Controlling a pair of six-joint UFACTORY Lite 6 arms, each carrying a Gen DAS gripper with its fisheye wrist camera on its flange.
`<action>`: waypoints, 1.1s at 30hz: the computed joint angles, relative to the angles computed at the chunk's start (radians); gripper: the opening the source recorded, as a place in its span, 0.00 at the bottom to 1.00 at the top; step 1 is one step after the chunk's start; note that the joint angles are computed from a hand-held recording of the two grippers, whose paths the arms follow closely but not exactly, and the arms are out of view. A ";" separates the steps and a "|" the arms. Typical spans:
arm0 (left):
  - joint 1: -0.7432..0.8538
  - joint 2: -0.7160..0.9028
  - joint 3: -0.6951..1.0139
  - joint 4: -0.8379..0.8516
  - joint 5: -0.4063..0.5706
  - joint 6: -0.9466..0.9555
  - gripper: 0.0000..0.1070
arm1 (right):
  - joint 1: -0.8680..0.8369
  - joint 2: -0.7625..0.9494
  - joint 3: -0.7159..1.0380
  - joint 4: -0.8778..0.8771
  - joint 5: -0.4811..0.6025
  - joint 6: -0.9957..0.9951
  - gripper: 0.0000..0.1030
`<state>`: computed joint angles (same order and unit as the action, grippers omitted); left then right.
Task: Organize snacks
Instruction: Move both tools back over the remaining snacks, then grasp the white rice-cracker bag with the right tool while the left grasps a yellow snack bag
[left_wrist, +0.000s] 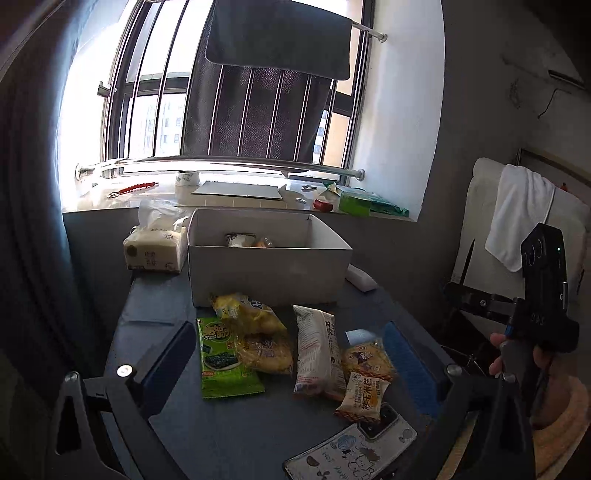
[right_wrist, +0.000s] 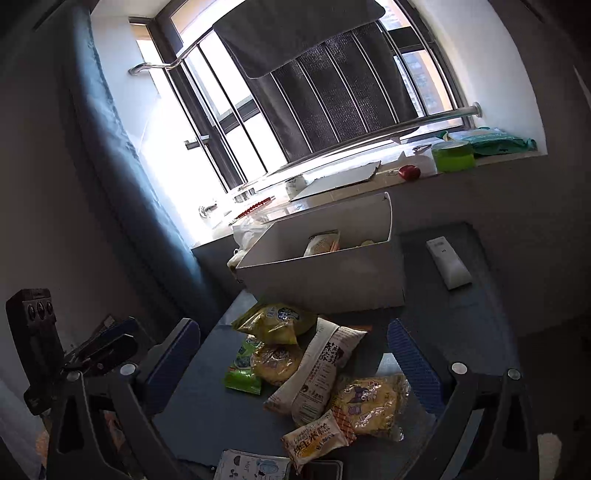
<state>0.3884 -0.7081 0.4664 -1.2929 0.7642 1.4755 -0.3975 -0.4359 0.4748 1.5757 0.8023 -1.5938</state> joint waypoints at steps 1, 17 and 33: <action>0.015 -0.044 -0.036 0.015 0.021 -0.010 0.96 | -0.012 -0.031 -0.040 -0.003 -0.006 -0.006 1.00; 0.069 -0.195 -0.249 0.054 -0.004 -0.025 0.96 | 0.161 0.111 -0.155 0.173 -0.164 -0.222 1.00; 0.154 -0.074 -0.232 0.012 0.001 0.074 0.96 | 0.408 0.847 0.587 -0.100 -0.306 0.259 1.00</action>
<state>0.5421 -0.7825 0.2339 -1.2811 0.7654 1.5496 0.0102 0.4113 1.0616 1.4754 0.4963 -1.3348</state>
